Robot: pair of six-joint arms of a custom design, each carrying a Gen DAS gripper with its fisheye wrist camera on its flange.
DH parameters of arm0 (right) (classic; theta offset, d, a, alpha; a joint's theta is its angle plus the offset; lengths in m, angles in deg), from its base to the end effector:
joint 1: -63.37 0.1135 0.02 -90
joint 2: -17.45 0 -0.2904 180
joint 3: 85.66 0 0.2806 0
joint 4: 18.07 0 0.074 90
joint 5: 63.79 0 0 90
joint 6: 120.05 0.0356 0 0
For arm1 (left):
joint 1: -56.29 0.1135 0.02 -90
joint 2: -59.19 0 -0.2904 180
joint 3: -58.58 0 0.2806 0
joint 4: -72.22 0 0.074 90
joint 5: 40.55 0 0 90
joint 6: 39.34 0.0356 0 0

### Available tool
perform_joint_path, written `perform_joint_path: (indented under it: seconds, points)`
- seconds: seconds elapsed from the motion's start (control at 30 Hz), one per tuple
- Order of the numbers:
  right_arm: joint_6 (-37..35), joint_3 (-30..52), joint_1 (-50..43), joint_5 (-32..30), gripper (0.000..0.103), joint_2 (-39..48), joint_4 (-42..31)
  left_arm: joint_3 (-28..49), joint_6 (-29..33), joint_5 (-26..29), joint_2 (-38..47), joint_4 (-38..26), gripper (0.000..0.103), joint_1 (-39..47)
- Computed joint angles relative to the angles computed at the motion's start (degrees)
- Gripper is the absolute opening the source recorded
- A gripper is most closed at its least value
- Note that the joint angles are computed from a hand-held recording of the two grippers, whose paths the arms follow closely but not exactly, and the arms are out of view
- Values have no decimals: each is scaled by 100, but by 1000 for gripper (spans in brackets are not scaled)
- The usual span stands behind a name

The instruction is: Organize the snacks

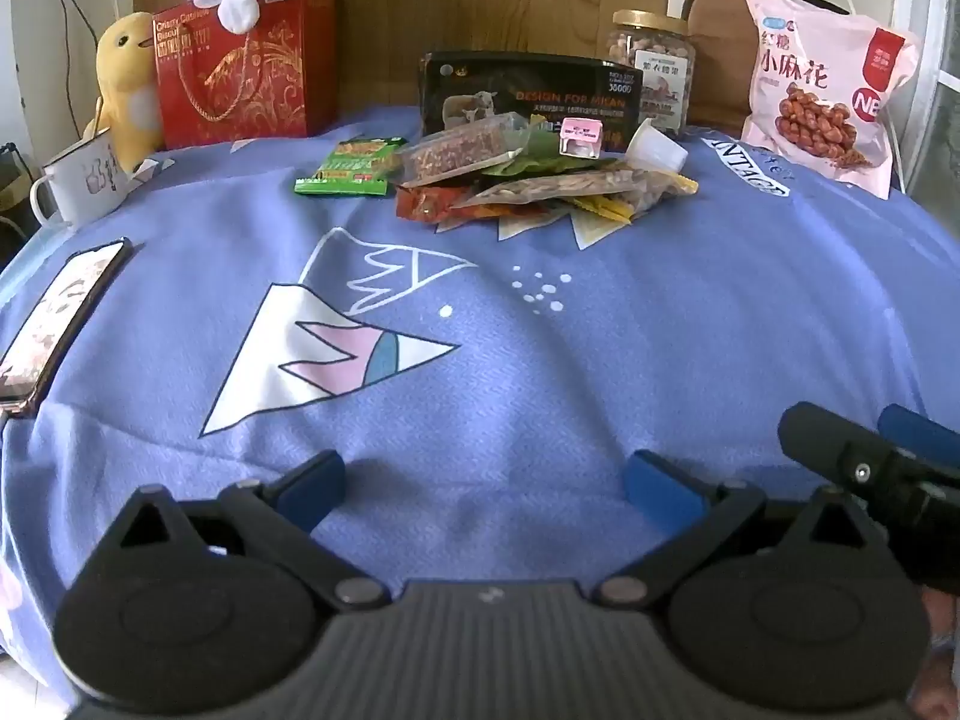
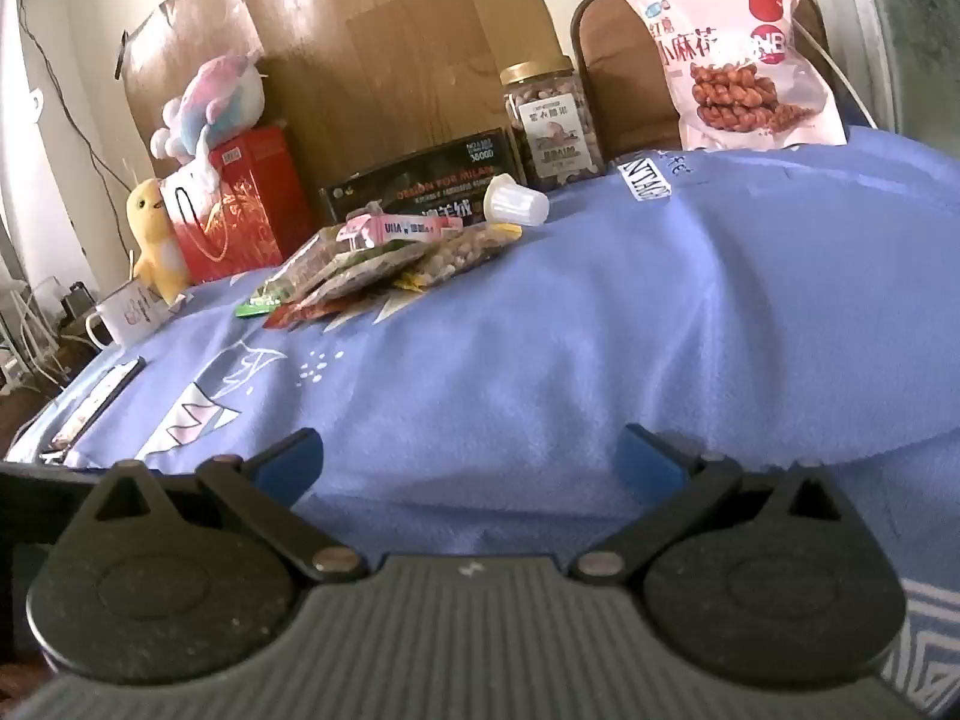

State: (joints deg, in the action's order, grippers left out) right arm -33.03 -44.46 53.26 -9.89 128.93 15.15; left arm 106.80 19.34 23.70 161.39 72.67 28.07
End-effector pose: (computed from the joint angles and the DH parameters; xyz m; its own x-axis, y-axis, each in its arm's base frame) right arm 0.3020 -0.0325 0.0577 -0.5758 0.0600 -0.8154 -0.3515 0.8823 0.3131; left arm 0.2800 -0.1327 0.0851 -0.7084 -0.1512 -0.6894 -0.1989 0.9800 -0.0105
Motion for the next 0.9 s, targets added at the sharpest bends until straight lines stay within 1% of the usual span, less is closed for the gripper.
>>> perform_joint_path:
  seconds: [0.13, 0.17, 0.2, 0.3, 0.37, 0.4, 0.53, 0.9]
  points:
    - [-114, 11, 32, 81, 103, -21, -89, 43, 1, 7, 19, -48, 103, 9]
    - [-52, -95, -3, 3, 103, -47, 97, 53, -46, -25, -81, -167, 103, -26]
    - [-31, -30, 29, 40, 103, -57, -30, 104, -73, -56, -125, -267, 103, -41]
    - [-7, -24, -9, -15, 103, 18, 61, 25, -64, -143, -218, -223, 103, -94]
    - [25, -37, 20, 7, 103, 22, 97, 103, -60, -168, -270, -368, 103, -115]
    - [34, -28, 4, -12, 103, 44, 115, -32, -51, -190, -231, -112, 103, -129]
    - [21, -71, 18, 14, 103, 4, 129, -17, -38, -202, -233, -111, 103, -123]
    - [-144, -16, -1, 9, 103, 24, 63, -124, -8, -261, -153, 139, 103, -155]
